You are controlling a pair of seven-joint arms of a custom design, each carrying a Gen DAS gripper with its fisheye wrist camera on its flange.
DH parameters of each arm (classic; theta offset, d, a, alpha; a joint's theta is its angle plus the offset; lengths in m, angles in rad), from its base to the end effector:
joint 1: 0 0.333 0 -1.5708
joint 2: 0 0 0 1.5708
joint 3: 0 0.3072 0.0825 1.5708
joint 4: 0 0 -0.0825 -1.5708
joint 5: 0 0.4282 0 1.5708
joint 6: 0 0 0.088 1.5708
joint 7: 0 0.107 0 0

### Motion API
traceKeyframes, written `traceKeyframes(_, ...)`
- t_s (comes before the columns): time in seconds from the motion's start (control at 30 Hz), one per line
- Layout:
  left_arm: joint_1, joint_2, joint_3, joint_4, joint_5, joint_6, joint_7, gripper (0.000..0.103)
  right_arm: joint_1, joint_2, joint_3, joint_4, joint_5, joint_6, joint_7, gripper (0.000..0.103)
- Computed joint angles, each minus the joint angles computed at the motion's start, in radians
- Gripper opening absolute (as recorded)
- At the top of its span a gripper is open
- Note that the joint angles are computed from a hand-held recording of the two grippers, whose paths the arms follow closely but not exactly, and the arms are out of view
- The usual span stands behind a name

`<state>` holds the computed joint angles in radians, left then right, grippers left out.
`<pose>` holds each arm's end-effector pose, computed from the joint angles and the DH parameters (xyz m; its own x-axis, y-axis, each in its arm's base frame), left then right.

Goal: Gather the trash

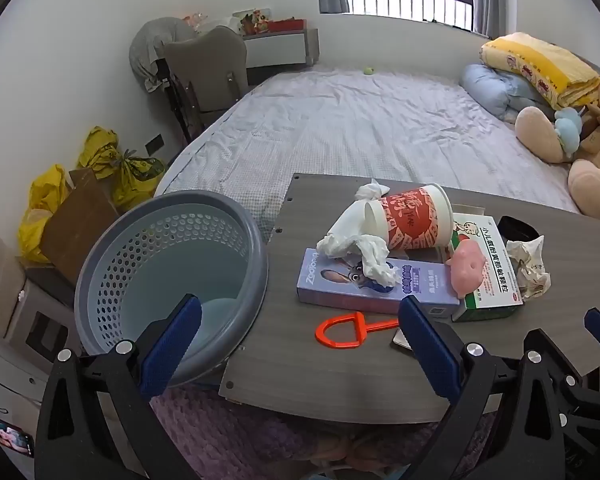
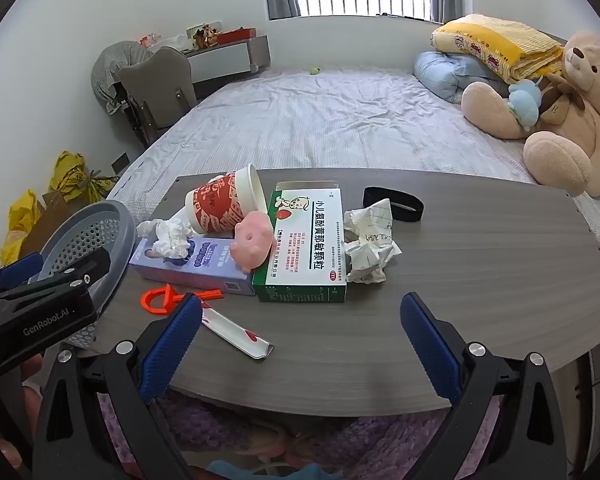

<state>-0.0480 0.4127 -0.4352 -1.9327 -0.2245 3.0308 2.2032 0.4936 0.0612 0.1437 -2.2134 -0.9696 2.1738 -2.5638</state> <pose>0.6352 -0.2882 0.3336 -0.6939 -0.7147 -0.0877 -0.4879 0.5562 -0.6727 0.4757 0.3129 0.3178 -0.7481 -0.6555 -0.1031 -0.4295 0.5968 -0.6778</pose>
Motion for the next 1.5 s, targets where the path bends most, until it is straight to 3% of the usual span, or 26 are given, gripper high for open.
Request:
traceKeyframes(0.63,0.068,-0.02,-0.073,-0.033,-0.069,0.025,0.078,0.097,0.006,-0.017,0.009,-0.003,0.009,-0.025,0.002,0.095)
traceKeyframes(0.87,0.068,-0.025,-0.073,-0.04,-0.072,0.033,0.081,0.097,0.017,-0.023,0.02,0.005,0.007,-0.059,0.006,0.095)
traceKeyframes(1.1,0.11,-0.036,-0.116,-0.062,-0.094,0.049,0.12,0.097,0.021,-0.026,0.025,0.006,0.002,-0.074,0.015,0.095)
traceKeyframes(1.5,0.126,-0.045,-0.129,-0.069,-0.12,0.049,0.144,0.097,0.025,-0.022,0.025,0.013,-0.007,-0.082,0.011,0.095)
